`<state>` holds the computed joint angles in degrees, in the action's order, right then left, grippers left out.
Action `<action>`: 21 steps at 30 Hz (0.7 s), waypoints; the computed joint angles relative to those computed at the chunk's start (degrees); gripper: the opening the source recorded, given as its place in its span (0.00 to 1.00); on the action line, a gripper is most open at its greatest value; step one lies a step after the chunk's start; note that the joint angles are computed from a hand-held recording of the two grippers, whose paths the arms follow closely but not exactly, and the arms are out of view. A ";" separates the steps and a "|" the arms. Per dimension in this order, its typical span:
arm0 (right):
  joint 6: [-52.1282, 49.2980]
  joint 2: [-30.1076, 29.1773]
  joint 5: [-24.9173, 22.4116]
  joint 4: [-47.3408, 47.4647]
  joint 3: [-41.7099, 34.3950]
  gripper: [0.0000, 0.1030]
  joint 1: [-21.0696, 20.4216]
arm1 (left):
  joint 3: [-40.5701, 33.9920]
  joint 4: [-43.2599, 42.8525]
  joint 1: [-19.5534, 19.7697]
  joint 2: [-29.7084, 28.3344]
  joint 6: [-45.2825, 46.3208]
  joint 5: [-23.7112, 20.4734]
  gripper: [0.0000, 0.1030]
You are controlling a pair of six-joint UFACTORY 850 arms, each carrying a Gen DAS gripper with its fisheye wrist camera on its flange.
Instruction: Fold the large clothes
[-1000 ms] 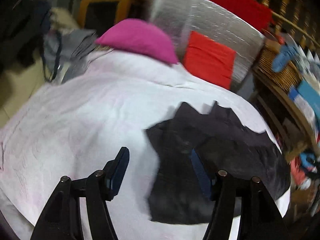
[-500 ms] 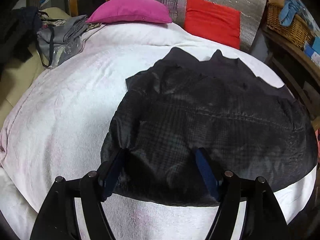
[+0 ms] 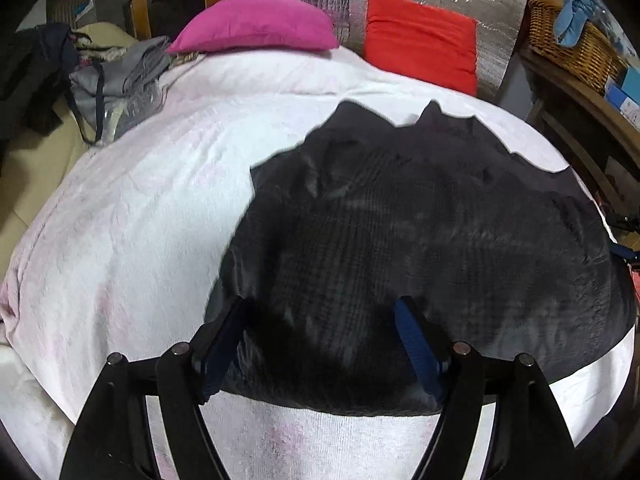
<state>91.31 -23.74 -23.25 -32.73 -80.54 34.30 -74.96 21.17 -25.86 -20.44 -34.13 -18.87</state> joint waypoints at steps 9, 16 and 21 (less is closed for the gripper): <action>-4.78 -2.85 -2.50 -1.14 -8.45 0.79 3.47 | -15.53 -6.65 -0.68 -8.85 7.85 -4.50 0.76; -21.11 -17.03 -20.95 3.50 -26.57 0.79 8.47 | -21.10 5.28 -4.79 -16.13 -0.06 -11.20 0.77; -18.91 -19.05 -26.81 0.10 -27.71 0.79 9.23 | -20.12 6.92 -4.82 -15.53 -1.88 -11.46 0.78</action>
<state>72.40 -42.79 -50.06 -32.63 -108.25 43.54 -95.08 28.10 -30.68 -35.97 -36.01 -30.33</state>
